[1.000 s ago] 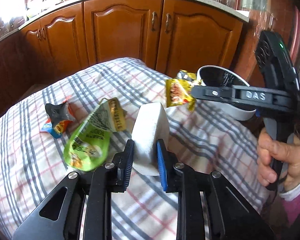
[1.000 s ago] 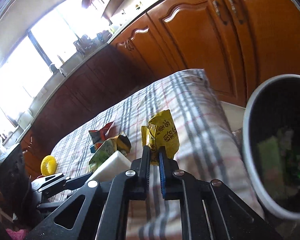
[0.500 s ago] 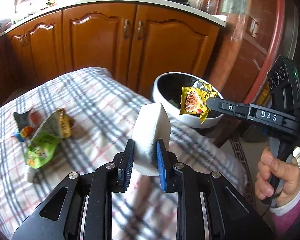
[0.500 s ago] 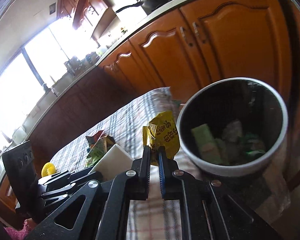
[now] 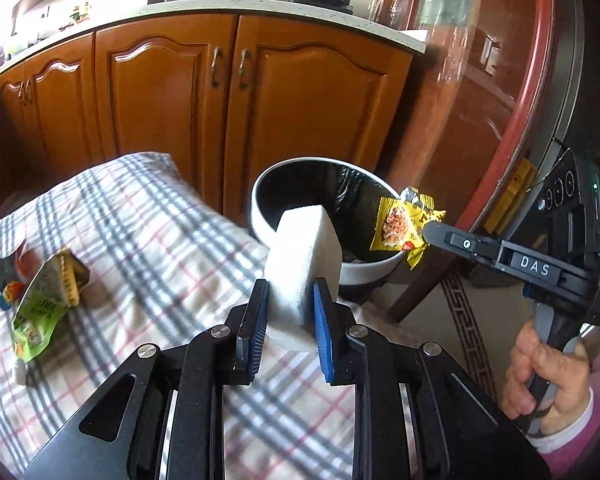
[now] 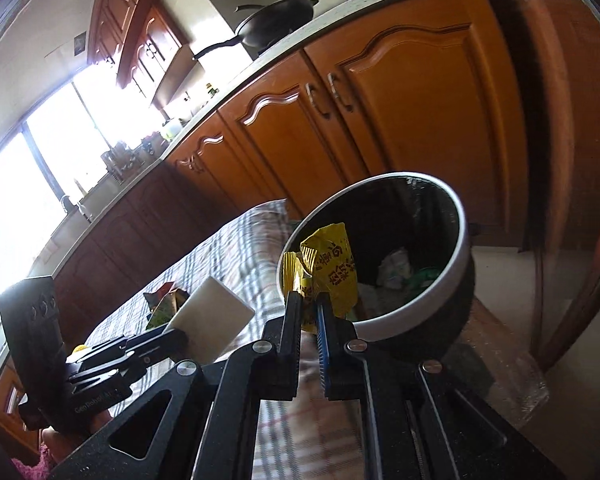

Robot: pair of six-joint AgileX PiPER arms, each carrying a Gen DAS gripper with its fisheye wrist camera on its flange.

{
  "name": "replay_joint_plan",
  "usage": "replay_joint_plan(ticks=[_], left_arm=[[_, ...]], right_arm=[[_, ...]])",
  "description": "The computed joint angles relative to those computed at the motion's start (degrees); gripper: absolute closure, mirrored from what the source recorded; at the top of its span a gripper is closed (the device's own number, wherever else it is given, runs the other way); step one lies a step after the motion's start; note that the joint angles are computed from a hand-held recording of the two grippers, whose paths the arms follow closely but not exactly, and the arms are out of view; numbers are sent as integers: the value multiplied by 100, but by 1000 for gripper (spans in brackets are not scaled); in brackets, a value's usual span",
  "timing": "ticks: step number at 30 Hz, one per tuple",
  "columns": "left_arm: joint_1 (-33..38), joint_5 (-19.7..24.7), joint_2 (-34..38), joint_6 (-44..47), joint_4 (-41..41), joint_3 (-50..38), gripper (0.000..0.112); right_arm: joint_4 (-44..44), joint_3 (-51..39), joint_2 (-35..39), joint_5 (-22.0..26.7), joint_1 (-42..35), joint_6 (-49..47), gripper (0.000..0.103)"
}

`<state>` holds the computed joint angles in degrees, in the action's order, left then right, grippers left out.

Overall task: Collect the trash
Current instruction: 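Carry both items over the bin and open both tools to release them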

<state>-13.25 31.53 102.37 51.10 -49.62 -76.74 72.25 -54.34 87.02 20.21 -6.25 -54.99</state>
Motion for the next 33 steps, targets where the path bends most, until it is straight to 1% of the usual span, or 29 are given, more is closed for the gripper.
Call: replay_joint_plan(ticks=[12, 25, 33], left_arm=[[-416, -53, 310, -735, 624, -647, 92], [-645, 31, 783, -1528, 1349, -1418, 92], [-760, 145, 1061, -1840, 1578, -1876, 92]], right_arm=[[184, -49, 31, 45, -251, -273, 96], [-86, -415, 306, 48, -355, -131, 96], [-378, -652, 477, -22, -363, 74, 96]])
